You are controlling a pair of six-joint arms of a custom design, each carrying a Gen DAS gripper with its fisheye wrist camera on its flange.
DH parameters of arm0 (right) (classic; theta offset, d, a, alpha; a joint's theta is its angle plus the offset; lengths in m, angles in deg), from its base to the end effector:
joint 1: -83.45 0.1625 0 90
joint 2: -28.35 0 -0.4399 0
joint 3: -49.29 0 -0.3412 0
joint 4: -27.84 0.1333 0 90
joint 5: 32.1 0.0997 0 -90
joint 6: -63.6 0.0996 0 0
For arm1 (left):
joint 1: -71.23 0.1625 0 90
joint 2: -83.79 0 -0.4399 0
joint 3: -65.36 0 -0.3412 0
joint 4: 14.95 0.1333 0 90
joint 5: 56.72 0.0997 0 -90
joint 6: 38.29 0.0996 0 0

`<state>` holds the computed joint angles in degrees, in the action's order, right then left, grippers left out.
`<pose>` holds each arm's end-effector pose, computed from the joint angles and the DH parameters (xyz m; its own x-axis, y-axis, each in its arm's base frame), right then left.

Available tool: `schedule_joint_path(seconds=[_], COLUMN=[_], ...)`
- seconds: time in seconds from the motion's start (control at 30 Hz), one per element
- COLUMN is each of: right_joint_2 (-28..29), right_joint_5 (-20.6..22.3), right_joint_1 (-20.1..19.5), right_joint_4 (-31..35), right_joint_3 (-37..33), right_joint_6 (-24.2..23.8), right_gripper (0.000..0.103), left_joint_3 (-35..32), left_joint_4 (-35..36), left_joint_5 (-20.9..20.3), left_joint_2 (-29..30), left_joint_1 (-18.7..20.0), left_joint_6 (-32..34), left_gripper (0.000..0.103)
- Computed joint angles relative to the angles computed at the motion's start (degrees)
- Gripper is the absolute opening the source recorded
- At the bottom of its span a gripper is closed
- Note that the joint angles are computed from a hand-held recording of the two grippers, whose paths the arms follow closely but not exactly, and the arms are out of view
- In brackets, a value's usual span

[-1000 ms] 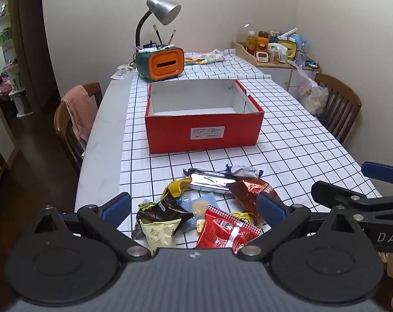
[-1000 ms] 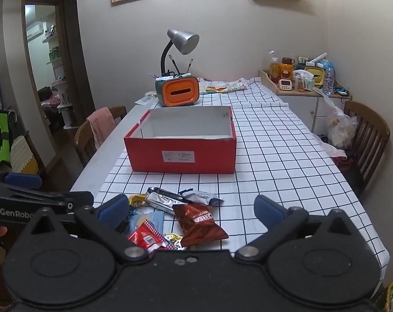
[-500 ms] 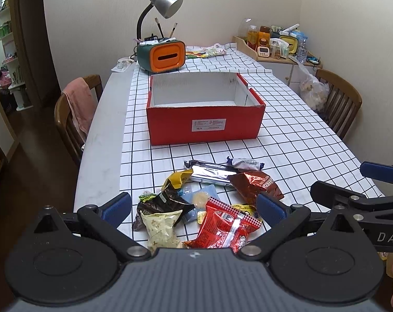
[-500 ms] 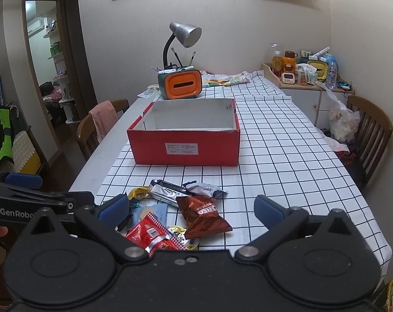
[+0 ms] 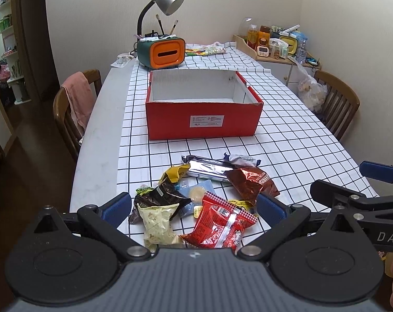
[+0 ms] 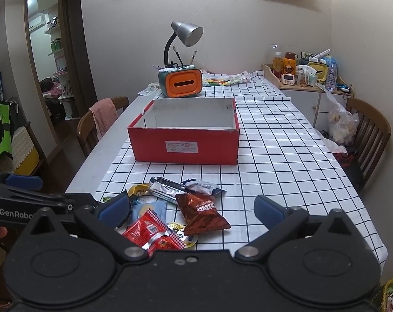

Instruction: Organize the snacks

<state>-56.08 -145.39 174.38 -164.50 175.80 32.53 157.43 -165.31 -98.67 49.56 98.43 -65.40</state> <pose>0.1008 -0.4233 0.4128 -0.7873 0.0253 0.6161 -0.4837 0.5943 -0.6425 -0.4814 -0.4806 0.0590 -0.7028 0.3078 -0.6413 0.6384 0.6706 -0.3777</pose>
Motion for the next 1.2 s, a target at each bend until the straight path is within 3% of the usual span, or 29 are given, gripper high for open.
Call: schedule_joint_path(seconds=[1.2], right_joint_2=[0.12], right_joint_5=[-0.66], right_joint_1=[0.52], right_joint_4=[0.22], right_joint_3=[1.13], right_joint_6=[-1.36], right_gripper=[0.103], left_joint_3=[1.95], left_joint_4=[1.66], left_joint_5=[-1.29], left_joint_2=[-1.44], left_joint_1=[-0.09], left_joint_6=[-3.41], left_gripper=[0.103])
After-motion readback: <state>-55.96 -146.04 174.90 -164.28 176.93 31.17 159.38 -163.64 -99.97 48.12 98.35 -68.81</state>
